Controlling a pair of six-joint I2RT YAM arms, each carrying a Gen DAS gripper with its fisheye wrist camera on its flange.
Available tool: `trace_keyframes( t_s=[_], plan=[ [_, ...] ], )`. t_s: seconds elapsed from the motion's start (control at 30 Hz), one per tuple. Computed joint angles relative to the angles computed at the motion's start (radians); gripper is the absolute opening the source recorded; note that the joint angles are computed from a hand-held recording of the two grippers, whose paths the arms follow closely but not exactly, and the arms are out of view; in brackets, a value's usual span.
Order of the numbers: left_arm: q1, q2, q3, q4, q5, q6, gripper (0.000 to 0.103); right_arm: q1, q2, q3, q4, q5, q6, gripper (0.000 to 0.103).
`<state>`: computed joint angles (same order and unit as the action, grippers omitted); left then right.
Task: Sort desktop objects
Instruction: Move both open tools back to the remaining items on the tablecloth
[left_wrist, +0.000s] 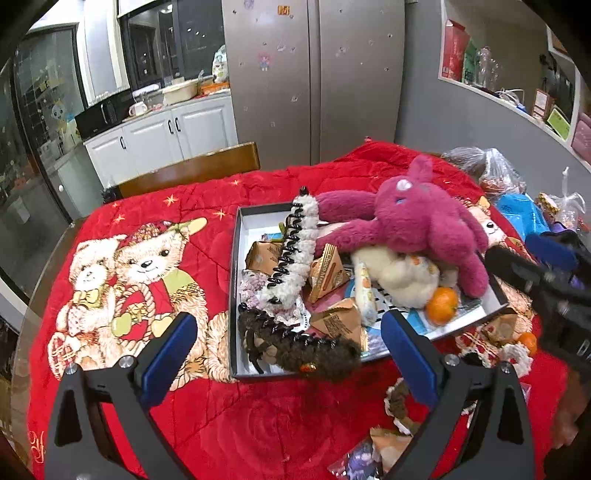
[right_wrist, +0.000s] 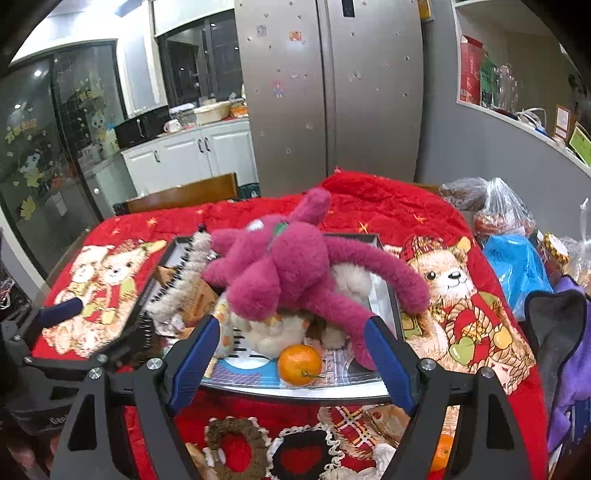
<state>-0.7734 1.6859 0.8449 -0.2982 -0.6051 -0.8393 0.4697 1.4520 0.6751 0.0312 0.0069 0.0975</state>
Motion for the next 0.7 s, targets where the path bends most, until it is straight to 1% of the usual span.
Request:
trace_keyframes(
  t_s=[0.1, 0.27, 0.33, 0.43, 0.53, 0.63, 0.67, 0.7],
  plan=[
    [-0.057, -0.042, 0.016, -0.078, -0.05, -0.038, 0.101, 0.004, -0.109, -0.02, -0.045, 0.014, -0.016, 0.083],
    [-0.205, -0.111, 0.034, -0.234, -0.145, -0.182, 0.101, -0.019, -0.327, -0.056, -0.145, -0.023, -0.019, 0.083],
    [-0.3, -0.093, 0.066, -0.368, -0.2, -0.334, 0.101, -0.037, -0.422, -0.079, -0.186, -0.049, -0.022, 0.084],
    [-0.444, -0.068, 0.047, -0.454, -0.242, -0.551, 0.103, -0.083, -0.584, -0.111, -0.306, -0.107, -0.085, 0.084],
    [-0.563, 0.02, 0.064, -0.535, -0.242, -0.755, 0.103, -0.112, -0.77, -0.184, -0.385, -0.101, -0.14, 0.086],
    [-0.651, 0.106, 0.083, -0.553, -0.21, -0.901, 0.103, -0.171, -0.987, -0.279, -0.494, -0.142, -0.194, 0.086],
    [-0.676, 0.127, 0.086, -0.541, -0.203, -0.933, 0.103, -0.213, -1.088, -0.323, -0.552, -0.182, -0.206, 0.086],
    [-0.697, 0.145, 0.091, -0.526, -0.199, -0.951, 0.103, -0.255, -1.158, -0.352, -0.598, -0.224, -0.213, 0.086]
  ],
)
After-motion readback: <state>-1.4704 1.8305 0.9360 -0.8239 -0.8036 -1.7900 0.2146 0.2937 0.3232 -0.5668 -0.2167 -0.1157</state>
